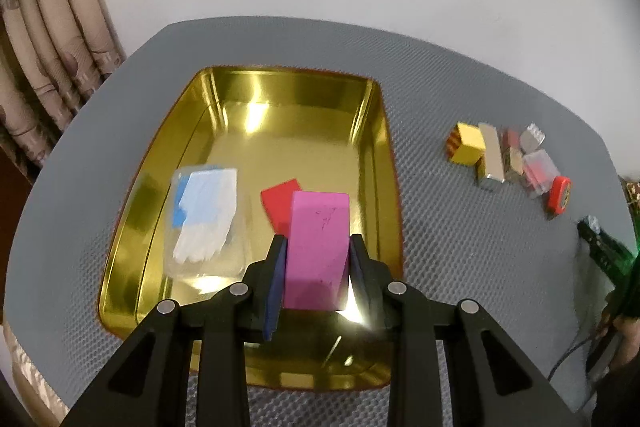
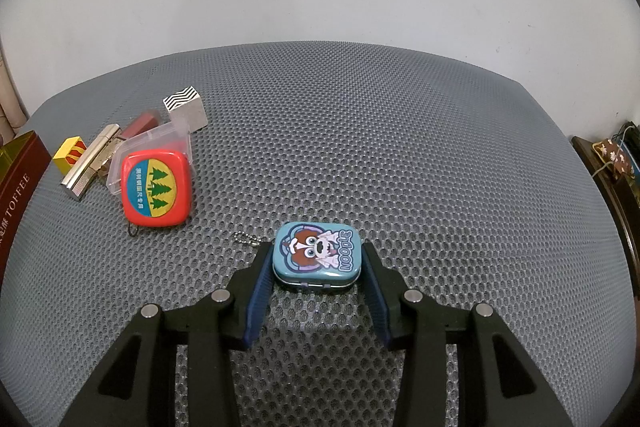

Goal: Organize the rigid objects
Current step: 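Carry the pink block into the gold tin and open the left tool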

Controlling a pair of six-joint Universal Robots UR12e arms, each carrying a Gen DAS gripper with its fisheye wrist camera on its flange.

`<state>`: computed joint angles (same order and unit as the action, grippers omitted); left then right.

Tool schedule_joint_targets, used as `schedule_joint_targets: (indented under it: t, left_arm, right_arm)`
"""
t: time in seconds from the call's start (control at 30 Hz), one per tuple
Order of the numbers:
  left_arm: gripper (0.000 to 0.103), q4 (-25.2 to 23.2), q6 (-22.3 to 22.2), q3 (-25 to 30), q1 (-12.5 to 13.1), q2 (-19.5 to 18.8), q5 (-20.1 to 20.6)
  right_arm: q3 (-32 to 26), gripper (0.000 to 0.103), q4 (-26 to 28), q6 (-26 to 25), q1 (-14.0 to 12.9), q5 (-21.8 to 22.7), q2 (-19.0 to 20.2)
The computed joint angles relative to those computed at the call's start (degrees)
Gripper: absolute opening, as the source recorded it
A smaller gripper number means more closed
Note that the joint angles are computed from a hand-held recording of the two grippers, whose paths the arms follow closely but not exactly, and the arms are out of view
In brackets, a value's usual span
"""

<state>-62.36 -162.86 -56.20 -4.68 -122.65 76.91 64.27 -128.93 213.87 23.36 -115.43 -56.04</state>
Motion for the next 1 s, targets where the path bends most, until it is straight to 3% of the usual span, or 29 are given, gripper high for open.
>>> schedule_joint_targets:
  t: [1.0]
  left_arm:
    - [0.028, -1.09, -0.42, -0.98, 0.51, -0.12, 2.98]
  right_arm:
    - [-0.43, 0.044, 0.18, -0.11, -0.10, -0.11, 0.34]
